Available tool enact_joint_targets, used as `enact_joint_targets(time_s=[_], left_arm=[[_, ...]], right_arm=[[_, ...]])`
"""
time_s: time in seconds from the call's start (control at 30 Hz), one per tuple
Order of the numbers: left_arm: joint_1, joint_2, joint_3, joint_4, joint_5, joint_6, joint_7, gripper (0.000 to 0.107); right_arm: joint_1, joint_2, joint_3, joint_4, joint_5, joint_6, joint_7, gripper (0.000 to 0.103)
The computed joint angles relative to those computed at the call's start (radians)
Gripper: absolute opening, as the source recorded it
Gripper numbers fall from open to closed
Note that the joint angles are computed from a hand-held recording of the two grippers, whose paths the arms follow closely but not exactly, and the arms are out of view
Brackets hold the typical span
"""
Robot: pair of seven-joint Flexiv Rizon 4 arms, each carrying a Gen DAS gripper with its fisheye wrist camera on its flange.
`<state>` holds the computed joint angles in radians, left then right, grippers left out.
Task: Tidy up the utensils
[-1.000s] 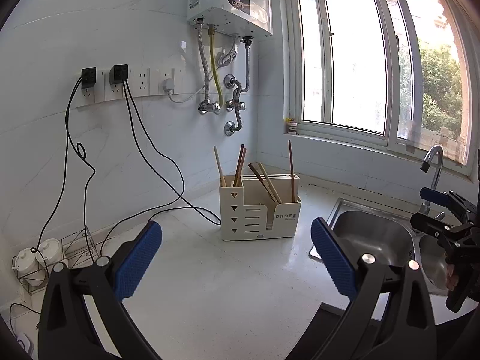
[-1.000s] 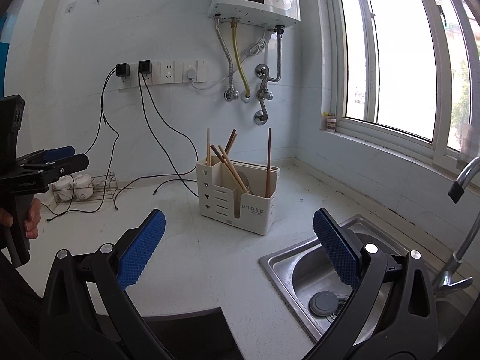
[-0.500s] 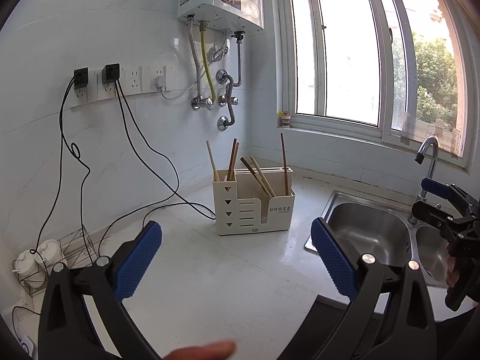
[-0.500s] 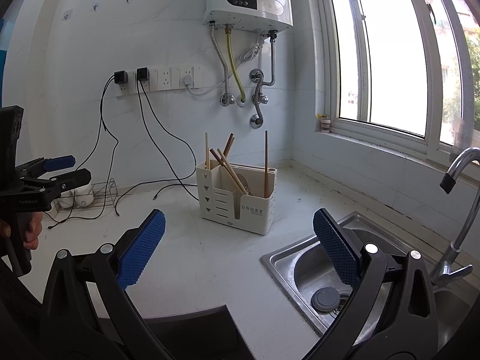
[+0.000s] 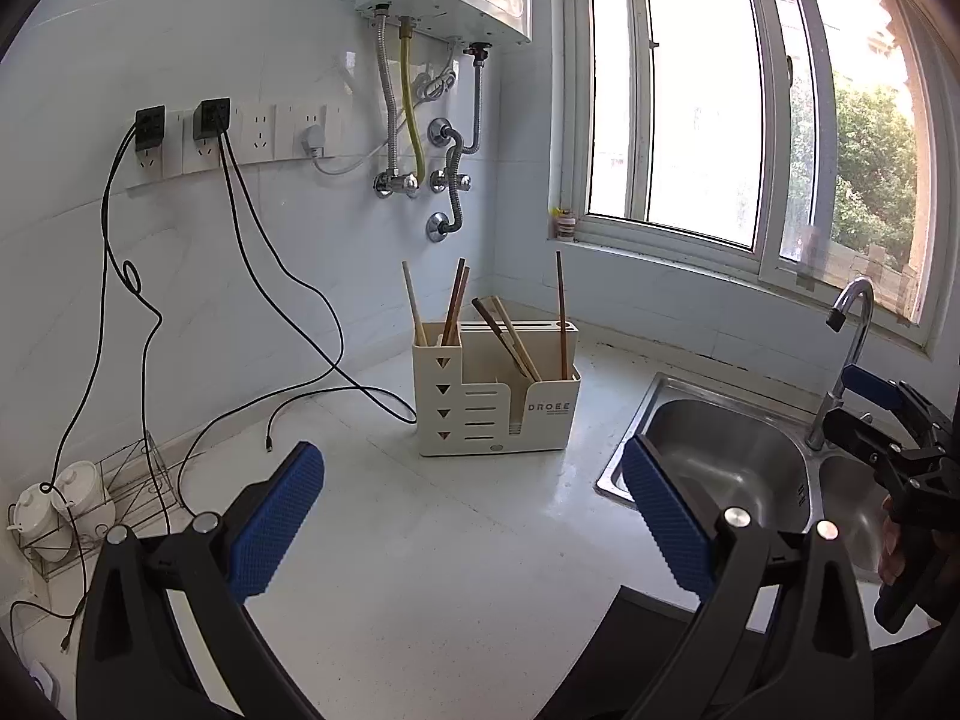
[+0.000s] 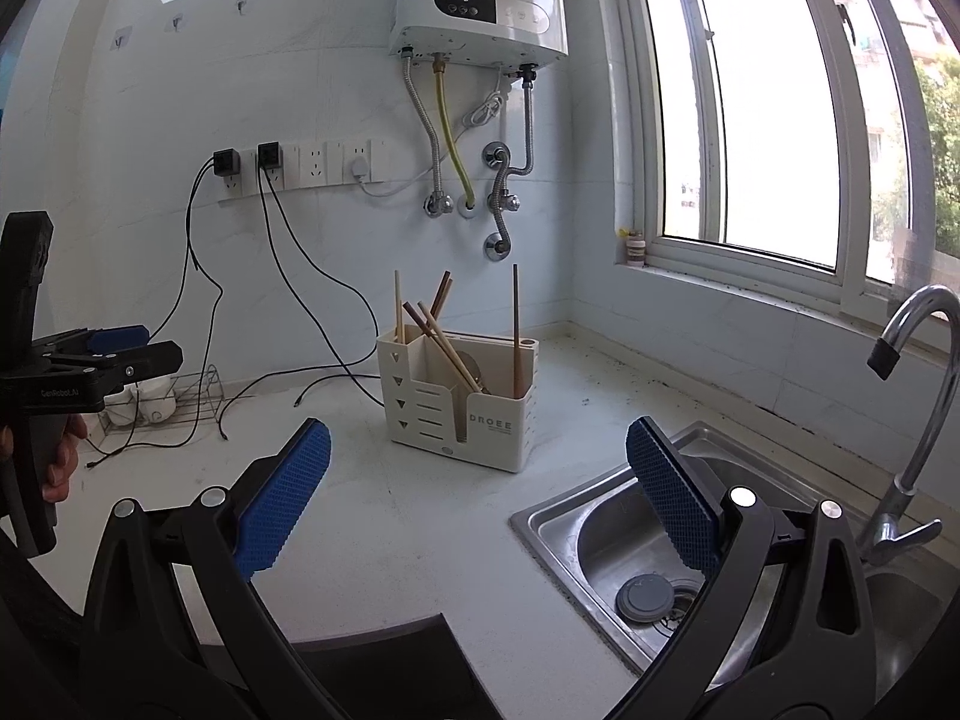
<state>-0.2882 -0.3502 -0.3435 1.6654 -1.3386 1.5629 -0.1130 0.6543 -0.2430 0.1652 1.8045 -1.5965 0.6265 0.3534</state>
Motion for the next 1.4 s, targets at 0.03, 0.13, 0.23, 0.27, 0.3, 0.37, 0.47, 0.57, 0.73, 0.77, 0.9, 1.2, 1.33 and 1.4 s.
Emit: enact_joint_targets(time_s=[0.03,0.13,0.23,0.27,0.3,0.37,0.47,0.57,0.73,0.77,0.9,1.2,1.33,1.4], left_arm=[[-0.002,-0.001,0.001,0.000,0.002,0.003,-0.001,0.098],[-0.001,-0.004,0.001,-0.002,0.015,0.006,-0.016,0.098],[0.003,-0.006,-0.003,-0.004,0.027,0.007,-0.029,0.098],[0.004,-0.008,-0.003,-0.005,0.035,0.009,-0.035,0.098],[0.006,-0.010,-0.005,-0.006,0.042,0.013,-0.040,0.098],[0.013,-0.011,-0.012,-0.006,0.050,0.016,-0.042,0.098],[0.025,-0.014,-0.030,-0.009,0.055,0.026,-0.037,0.098],[0.031,-0.014,-0.034,-0.008,0.073,0.021,-0.044,0.098],[0.042,-0.016,-0.057,-0.011,0.059,0.038,-0.018,0.098],[0.042,-0.017,-0.057,-0.011,0.059,0.040,-0.020,0.098],[0.047,-0.017,-0.062,-0.011,0.063,0.038,-0.026,0.098],[0.047,-0.018,-0.059,-0.014,0.068,0.027,-0.022,0.098],[0.048,-0.019,-0.059,-0.014,0.080,0.023,-0.031,0.098],[0.048,-0.021,-0.060,-0.015,0.084,0.027,-0.036,0.098]], right_arm=[[0.000,0.000,0.000,0.001,0.001,-0.001,0.000,0.095],[0.000,0.001,0.001,0.002,0.006,-0.001,-0.004,0.095],[-0.002,0.003,0.002,0.004,0.013,0.001,-0.008,0.095],[-0.002,0.004,0.002,0.004,0.013,0.001,-0.006,0.095],[-0.003,0.001,0.000,0.001,0.013,0.001,-0.007,0.095],[-0.003,0.001,-0.001,0.000,0.013,0.002,-0.006,0.095],[-0.005,0.000,-0.003,-0.002,0.008,0.005,-0.004,0.095],[-0.006,-0.002,-0.005,-0.005,0.001,0.005,0.001,0.095],[-0.009,-0.003,-0.006,-0.005,-0.001,0.004,0.007,0.095],[-0.009,-0.004,-0.007,-0.006,-0.001,0.006,0.005,0.095],[-0.011,-0.002,-0.007,-0.004,-0.004,0.007,0.002,0.095],[-0.011,-0.002,-0.006,-0.005,-0.007,-0.004,0.014,0.095],[-0.010,-0.003,-0.006,-0.005,-0.006,-0.005,0.014,0.095],[-0.009,-0.003,-0.006,-0.005,-0.004,-0.007,0.016,0.095]])
